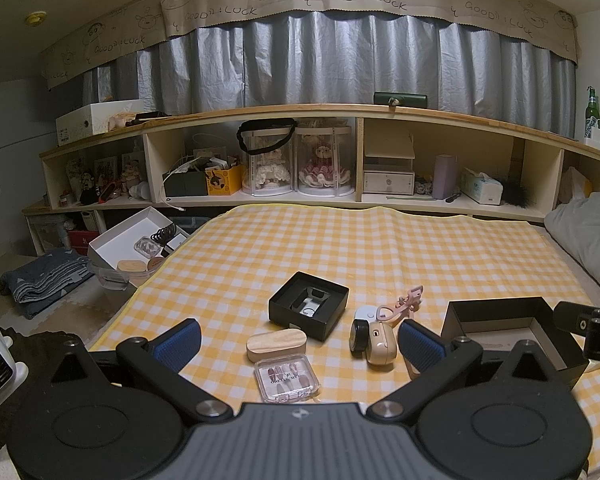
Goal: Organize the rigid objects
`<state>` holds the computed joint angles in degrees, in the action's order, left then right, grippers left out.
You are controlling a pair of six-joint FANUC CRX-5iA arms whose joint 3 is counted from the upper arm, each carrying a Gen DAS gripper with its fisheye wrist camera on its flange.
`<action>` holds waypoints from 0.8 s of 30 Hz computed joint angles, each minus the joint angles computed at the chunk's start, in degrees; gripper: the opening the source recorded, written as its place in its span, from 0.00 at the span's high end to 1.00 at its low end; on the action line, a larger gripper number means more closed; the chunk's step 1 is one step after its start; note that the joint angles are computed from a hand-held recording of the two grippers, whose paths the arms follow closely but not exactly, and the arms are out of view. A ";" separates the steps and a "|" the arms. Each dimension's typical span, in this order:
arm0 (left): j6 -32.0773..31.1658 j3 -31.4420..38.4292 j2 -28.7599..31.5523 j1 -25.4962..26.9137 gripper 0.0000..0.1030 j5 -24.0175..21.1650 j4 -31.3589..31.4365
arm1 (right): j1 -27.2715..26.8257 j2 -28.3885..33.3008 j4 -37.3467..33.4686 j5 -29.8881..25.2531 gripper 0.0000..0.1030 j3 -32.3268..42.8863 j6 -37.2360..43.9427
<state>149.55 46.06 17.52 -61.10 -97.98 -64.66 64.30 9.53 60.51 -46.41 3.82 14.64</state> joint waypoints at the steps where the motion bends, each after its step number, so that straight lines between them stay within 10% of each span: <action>1: 0.00 0.00 0.00 0.00 0.00 0.00 0.00 | 0.03 0.04 0.03 -0.05 0.00 0.04 0.00; 24: -0.03 -0.04 -0.02 0.00 0.00 0.04 -0.01 | 0.18 0.21 -0.04 -0.25 0.00 0.42 0.13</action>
